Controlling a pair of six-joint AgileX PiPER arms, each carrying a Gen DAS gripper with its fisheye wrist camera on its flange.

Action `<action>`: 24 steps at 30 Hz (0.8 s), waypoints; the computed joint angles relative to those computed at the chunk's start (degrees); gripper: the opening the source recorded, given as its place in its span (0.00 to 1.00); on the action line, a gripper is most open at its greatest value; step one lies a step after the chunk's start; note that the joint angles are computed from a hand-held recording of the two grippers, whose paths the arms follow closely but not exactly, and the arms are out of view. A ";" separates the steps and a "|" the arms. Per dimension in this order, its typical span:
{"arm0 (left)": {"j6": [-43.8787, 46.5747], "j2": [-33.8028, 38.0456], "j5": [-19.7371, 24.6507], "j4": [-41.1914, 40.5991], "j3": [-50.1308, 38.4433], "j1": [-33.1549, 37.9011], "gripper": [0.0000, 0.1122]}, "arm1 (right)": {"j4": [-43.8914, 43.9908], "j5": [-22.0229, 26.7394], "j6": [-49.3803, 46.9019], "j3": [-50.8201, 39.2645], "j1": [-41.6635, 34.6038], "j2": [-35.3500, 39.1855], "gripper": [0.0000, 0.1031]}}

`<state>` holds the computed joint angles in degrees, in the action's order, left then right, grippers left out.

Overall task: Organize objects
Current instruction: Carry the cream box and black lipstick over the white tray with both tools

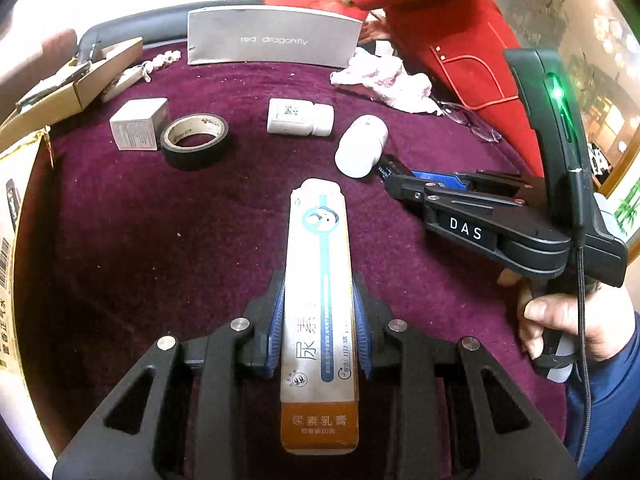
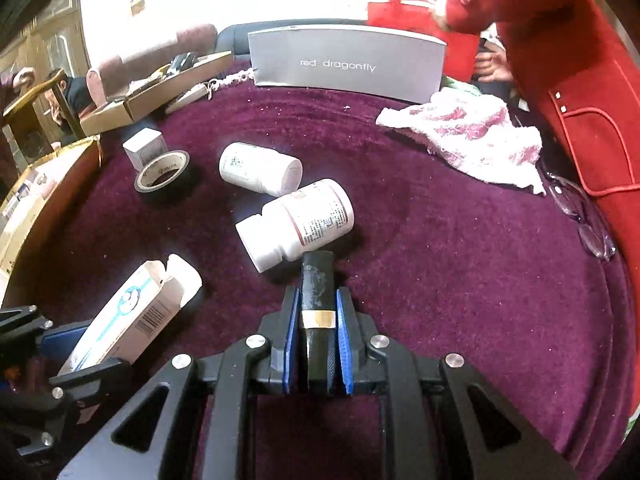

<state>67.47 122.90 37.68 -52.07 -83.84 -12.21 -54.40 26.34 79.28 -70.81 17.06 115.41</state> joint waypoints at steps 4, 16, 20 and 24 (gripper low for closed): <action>-0.01 0.38 0.50 0.03 -0.56 0.25 0.26 | -0.32 0.82 -0.04 -0.61 0.40 0.37 0.16; -0.67 0.79 1.08 -0.37 -1.45 0.34 0.26 | 1.19 -3.03 -0.80 1.10 -0.81 -1.07 0.16; 2.04 -1.49 -1.14 -3.26 1.43 0.61 0.26 | -0.07 -4.87 1.32 2.56 -1.33 -2.30 0.16; 1.85 -3.94 -1.83 -3.70 3.92 0.90 0.26 | -2.25 -6.50 4.56 3.87 -2.15 -3.41 0.16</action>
